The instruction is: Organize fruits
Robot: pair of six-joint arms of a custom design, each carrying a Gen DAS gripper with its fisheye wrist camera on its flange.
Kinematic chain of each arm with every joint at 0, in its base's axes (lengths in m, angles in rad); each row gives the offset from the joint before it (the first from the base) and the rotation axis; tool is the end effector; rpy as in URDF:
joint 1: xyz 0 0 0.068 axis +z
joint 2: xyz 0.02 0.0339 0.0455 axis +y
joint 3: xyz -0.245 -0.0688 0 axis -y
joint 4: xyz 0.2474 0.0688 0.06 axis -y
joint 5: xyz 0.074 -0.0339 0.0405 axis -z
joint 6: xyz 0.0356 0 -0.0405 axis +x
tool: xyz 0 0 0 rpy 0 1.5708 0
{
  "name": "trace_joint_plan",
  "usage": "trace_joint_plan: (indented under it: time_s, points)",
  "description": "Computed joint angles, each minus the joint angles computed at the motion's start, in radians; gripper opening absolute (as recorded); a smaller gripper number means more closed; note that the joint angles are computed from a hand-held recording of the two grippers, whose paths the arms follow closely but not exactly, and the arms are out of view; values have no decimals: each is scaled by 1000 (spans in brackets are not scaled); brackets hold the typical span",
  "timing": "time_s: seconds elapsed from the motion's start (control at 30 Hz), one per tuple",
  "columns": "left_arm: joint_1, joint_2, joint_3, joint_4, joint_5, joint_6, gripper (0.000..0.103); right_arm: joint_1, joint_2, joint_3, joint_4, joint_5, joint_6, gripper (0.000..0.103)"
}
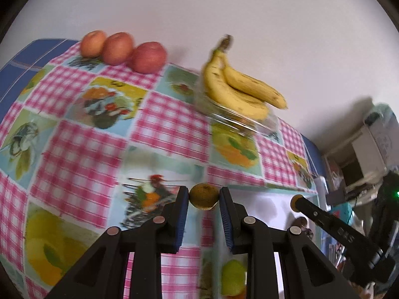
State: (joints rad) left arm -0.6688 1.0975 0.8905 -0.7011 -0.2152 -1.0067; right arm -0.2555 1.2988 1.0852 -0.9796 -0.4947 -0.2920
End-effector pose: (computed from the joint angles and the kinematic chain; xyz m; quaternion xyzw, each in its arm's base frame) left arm 0.1849 -0.1365 0.2537 -0.1925 0.9209 -0.1724 0.2919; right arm 0.2437 -0.0462 0.2578 -0.0633 0.9513 0.1823 0.2402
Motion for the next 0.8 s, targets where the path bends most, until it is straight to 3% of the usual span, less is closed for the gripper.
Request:
trace_joint_plan:
  time_s: [0.2, 0.43, 0.8]
  points:
    - [-99, 143, 105, 14, -36, 31, 27, -119, 70, 56, 19, 63, -47, 25]
    - [-129, 239, 133, 68, -18, 47, 27, -260, 171, 126, 9, 17, -106, 25]
    - [-118, 342, 151, 113, -8, 72, 27, -255, 217, 75, 105, -2, -88, 25]
